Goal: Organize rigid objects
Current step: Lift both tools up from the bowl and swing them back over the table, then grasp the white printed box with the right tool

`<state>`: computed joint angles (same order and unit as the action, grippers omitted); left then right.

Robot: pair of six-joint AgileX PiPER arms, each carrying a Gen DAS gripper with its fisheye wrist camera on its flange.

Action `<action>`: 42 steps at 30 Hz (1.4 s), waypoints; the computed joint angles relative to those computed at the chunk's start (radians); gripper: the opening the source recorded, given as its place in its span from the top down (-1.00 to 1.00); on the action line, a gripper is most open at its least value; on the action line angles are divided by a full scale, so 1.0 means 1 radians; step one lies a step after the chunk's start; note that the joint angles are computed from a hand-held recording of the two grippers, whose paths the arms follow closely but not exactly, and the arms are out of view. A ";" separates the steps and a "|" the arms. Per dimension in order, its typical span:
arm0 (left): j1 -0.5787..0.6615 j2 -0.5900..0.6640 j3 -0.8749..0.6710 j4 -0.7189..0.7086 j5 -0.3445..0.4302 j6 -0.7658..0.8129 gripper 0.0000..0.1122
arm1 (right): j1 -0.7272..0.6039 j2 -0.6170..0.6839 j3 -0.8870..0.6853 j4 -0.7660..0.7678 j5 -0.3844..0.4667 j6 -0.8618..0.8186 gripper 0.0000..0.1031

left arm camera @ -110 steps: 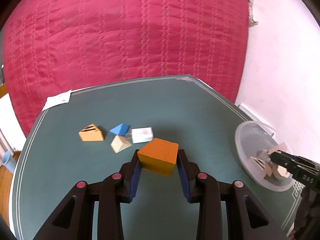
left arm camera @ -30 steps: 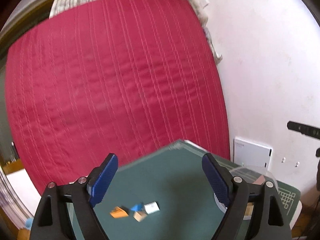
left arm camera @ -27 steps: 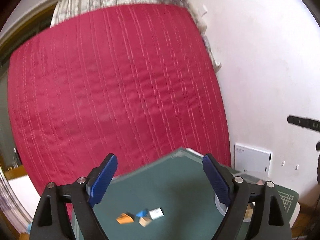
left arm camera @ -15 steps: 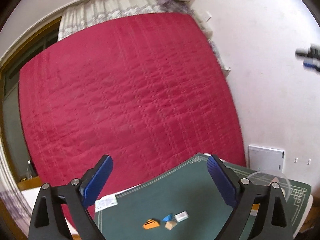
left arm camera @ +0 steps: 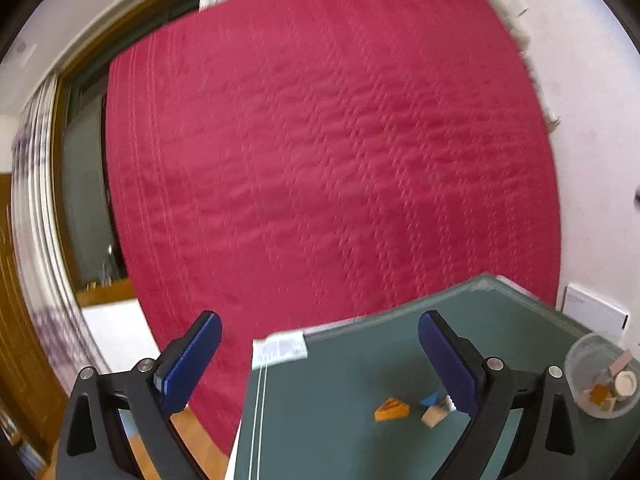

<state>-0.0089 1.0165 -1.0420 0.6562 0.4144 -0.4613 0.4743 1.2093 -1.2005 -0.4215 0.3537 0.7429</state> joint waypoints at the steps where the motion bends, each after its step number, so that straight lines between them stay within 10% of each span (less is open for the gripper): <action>1: 0.019 0.011 0.013 -0.026 -0.013 0.016 -0.79 | 0.015 0.074 0.000 0.077 -0.031 -0.060 -0.52; 7: 0.104 0.138 0.057 -0.268 -0.108 0.151 -0.79 | 0.104 0.451 -0.077 0.199 -0.103 -0.132 -0.51; 22: 0.124 0.397 0.052 -0.402 -0.138 0.145 -0.79 | 0.129 1.011 -0.657 0.457 0.149 -0.364 -0.50; 35: 0.116 0.459 0.072 -0.358 -0.150 0.095 -0.79 | 0.196 1.226 -1.027 0.233 0.347 -0.258 -0.39; 42: 0.112 0.471 0.064 -0.361 -0.140 0.096 -0.79 | 0.199 1.179 -0.933 0.252 0.282 -0.298 -0.03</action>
<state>0.1031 1.4878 -0.9780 0.2955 0.2747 -0.3652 0.6732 2.3887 -2.1335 -0.1695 0.6354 0.4446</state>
